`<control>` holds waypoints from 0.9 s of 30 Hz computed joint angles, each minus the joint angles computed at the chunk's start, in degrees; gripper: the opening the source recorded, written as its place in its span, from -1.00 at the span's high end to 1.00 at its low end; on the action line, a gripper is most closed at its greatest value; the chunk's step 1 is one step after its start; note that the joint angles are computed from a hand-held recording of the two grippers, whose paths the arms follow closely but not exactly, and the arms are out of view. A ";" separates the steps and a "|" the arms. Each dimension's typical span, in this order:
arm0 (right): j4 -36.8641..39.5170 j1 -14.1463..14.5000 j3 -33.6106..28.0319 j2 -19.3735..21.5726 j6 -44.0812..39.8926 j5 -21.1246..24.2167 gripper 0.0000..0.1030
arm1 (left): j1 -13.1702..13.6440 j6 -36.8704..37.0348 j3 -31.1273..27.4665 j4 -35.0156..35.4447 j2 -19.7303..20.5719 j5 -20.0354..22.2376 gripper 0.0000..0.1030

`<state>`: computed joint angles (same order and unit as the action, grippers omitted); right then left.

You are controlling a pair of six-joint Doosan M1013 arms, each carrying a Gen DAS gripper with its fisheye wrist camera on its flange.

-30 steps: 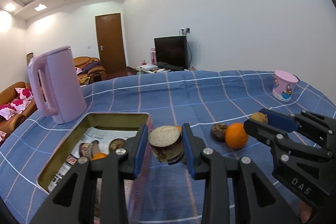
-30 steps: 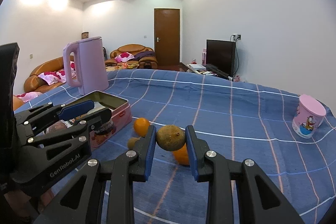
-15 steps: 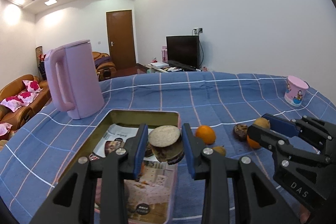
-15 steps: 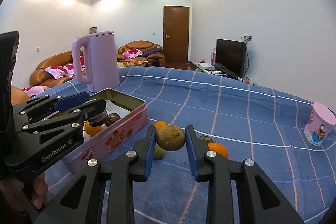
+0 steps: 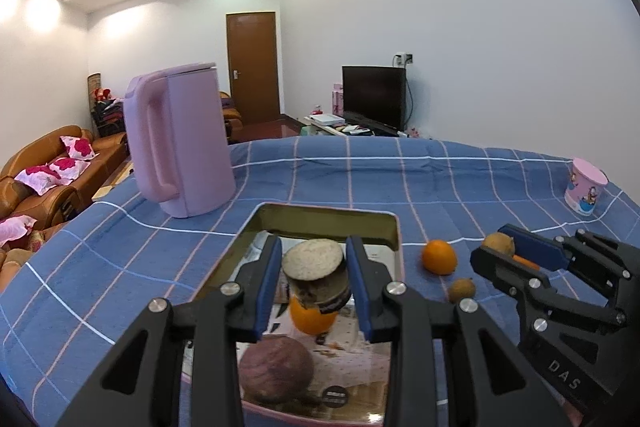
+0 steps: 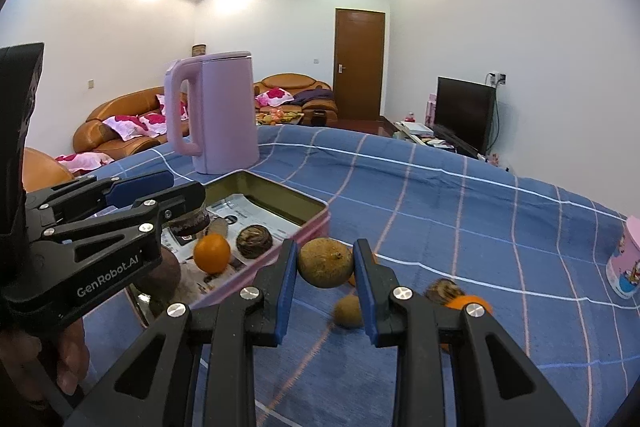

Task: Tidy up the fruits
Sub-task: 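Carry the root piece and the brown fruit over the tin box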

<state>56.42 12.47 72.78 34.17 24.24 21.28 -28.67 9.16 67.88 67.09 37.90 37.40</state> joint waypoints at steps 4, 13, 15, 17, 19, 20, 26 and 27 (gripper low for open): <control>-0.30 0.42 -0.62 0.23 -0.15 0.38 0.41 | 0.23 -0.32 0.16 0.38 -0.08 1.10 0.32; -1.24 1.70 -2.32 1.03 -0.45 1.59 0.41 | 1.45 0.65 0.05 -2.13 -0.10 3.16 0.32; -1.76 1.98 -2.80 1.26 -0.23 1.93 0.41 | 1.77 0.88 -0.06 -2.80 -0.02 3.79 0.32; -2.53 2.25 -3.34 1.56 0.31 2.42 0.41 | 2.05 1.54 -0.41 -3.75 0.17 4.50 0.32; -3.57 2.49 -3.99 1.93 1.19 3.10 0.41 | 2.41 2.33 -0.62 -4.90 0.32 5.01 0.32; -4.19 2.62 -4.33 2.14 1.73 3.38 0.41 | 2.53 2.67 -0.70 -5.31 0.39 5.26 0.32; -9.09 3.34 -6.33 3.42 5.99 5.38 0.41 | 3.52 5.13 -1.23 -8.46 0.79 5.00 0.32; -10.04 3.44 -6.74 3.69 6.88 5.81 0.41 | 3.49 5.25 -1.29 -8.36 0.86 5.10 0.32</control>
<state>46.38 15.91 66.05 37.86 31.12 27.09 -25.18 14.41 66.59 58.73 38.75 42.50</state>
